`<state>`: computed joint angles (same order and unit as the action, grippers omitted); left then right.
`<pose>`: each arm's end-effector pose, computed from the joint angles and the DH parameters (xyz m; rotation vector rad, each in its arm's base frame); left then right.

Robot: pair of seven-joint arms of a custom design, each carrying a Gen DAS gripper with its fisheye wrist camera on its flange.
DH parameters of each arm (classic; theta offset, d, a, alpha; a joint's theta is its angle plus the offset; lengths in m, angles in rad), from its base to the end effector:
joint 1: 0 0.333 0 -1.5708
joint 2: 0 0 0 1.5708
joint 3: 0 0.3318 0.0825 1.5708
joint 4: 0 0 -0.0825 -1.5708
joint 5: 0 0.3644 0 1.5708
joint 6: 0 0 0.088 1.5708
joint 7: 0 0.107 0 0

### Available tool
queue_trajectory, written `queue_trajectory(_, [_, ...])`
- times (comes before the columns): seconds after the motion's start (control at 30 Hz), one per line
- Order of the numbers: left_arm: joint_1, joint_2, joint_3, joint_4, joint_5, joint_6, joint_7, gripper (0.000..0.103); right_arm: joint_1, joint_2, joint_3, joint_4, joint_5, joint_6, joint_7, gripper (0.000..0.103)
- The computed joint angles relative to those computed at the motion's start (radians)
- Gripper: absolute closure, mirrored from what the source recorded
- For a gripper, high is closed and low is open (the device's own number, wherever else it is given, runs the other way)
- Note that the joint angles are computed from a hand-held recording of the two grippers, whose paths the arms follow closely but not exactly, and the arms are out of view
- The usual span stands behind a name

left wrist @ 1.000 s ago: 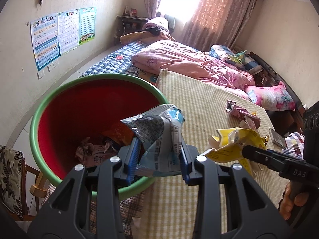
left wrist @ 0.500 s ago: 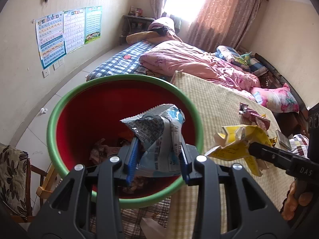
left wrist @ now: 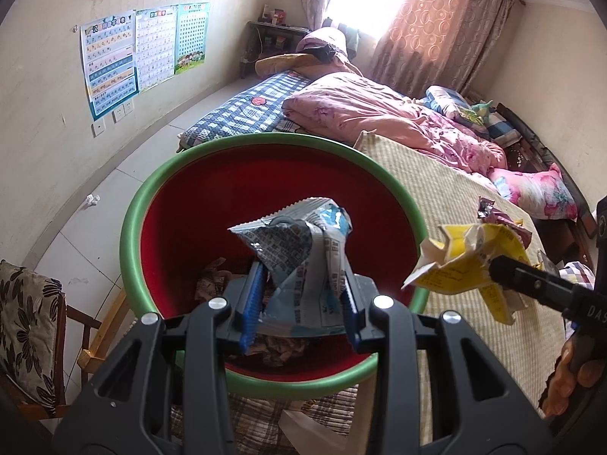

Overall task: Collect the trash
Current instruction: 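Open both grippers over the bin to drop the wrapper and carton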

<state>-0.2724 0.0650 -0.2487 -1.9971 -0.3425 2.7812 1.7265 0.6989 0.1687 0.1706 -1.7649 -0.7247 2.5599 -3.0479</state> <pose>0.5289 -0.2822 0.5357 -1.5281 2.2907 -1.0461 0.4110 0.4895 0.5572 -1.3732 1.9018 -0.2530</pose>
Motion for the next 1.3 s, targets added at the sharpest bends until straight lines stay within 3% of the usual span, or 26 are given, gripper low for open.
queue_trajectory(0.57, [0.010,0.025,0.003,0.027,-0.014,-0.026,0.025,0.068,0.023,0.060,-0.021,0.090,0.005,-0.028,-0.036,0.057])
queue_trajectory(1.3, [0.007,0.056,0.009,0.047,0.022,-0.026,0.005,0.068,0.050,0.186,-0.065,0.286,0.062,-0.069,-0.193,0.056])
